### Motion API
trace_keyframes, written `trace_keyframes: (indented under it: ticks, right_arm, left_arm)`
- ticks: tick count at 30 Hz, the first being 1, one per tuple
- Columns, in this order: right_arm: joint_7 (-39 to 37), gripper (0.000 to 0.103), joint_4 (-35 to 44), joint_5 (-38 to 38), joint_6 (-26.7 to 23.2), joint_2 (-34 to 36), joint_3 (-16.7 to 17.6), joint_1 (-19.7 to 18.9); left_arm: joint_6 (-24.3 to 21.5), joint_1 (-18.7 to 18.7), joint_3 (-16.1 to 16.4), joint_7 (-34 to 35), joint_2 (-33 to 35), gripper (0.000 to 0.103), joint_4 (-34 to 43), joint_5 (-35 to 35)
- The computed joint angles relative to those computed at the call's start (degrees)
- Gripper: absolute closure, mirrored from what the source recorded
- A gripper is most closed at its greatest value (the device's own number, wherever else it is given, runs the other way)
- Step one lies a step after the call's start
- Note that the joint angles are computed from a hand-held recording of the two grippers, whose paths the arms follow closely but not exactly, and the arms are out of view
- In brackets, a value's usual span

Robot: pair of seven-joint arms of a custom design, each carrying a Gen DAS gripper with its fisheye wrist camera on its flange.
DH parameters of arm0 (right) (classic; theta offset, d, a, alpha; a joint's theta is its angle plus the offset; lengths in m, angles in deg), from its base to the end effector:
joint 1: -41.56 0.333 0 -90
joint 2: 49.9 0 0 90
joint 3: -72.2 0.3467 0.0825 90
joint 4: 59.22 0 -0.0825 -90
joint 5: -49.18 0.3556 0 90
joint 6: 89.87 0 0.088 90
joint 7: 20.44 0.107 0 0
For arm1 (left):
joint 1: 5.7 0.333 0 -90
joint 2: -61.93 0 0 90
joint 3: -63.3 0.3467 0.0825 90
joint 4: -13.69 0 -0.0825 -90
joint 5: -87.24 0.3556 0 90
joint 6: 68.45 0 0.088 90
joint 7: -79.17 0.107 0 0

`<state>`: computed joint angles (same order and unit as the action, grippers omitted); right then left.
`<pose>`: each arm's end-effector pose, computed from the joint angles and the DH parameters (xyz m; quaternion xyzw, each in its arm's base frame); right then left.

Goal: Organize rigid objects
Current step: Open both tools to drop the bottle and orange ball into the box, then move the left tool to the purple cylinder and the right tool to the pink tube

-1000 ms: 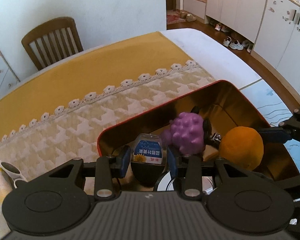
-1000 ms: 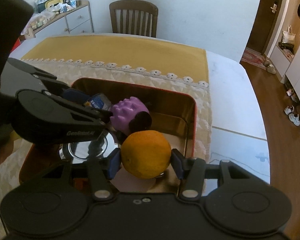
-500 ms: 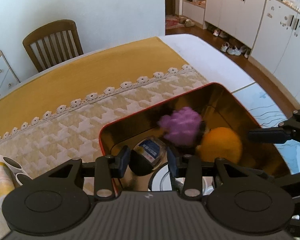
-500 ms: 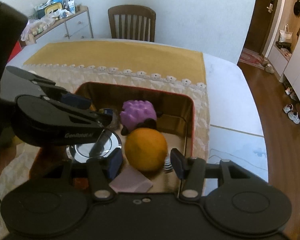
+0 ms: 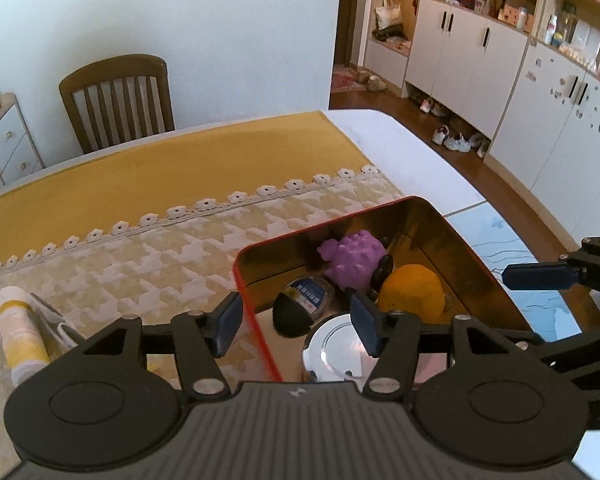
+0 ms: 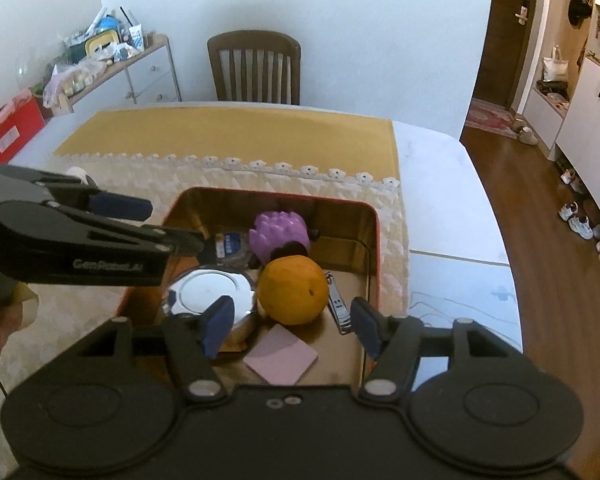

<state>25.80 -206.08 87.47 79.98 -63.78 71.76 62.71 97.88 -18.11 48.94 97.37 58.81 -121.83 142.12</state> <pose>0.4246 0.1155 0.4638 -0.8103 0.4790 -0.1619 0.2962 0.4213 -0.2692 0.4448 -0.6308 0.6922 -0.2727 0.2205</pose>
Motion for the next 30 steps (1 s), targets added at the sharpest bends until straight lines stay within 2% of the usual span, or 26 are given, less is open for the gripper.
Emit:
trace_keyframes:
  ticks: [5, 9, 14, 17, 21, 25, 30]
  right_arm:
    - [2.3, 0.027, -1.05, -0.08, 0.53, -2.0, 0.83, 0.32]
    - [4.26, 0.021, -1.56, 0.44, 1.61, -2.96, 0.9, 1.82]
    - [5.82, 0.013, -2.46, 1.49, 3.25, -4.11, 0.99, 4.55]
    - [5.59, 0.006, -3.08, 3.43, 5.33, -4.59, 0.16, 7.99]
    - [7.95, 0.001, -3.53, 3.28, 8.25, -4.33, 1.31, 10.15]
    - [12.98, 0.0, -3.61, 0.69, 10.97, -3.21, 4.13, 10.49]
    - [21.52, 0.0, -2.56, -5.53, 12.38, -0.76, 10.24, 7.11]
  left_arm:
    - [2.78, 1.9, -0.26, -3.53, -3.87, 0.034, -3.37, 2.91]
    - [4.66, 4.2, -1.02, -5.96, -7.27, 0.033, -6.26, 5.55]
    - [7.92, 8.84, -2.8, -10.33, -11.88, 0.025, -9.82, 10.9]
    - [10.33, 10.71, -2.63, -9.49, -14.75, 0.023, -12.43, 11.15]
    - [13.48, 14.67, -3.43, -7.64, -18.58, 0.022, -16.05, 10.8]
    - [16.69, 16.41, -1.0, -3.14, -21.92, 0.022, -20.23, 8.61]
    - [19.59, 20.39, 1.1, 1.92, -25.51, 0.022, -24.45, 7.73]
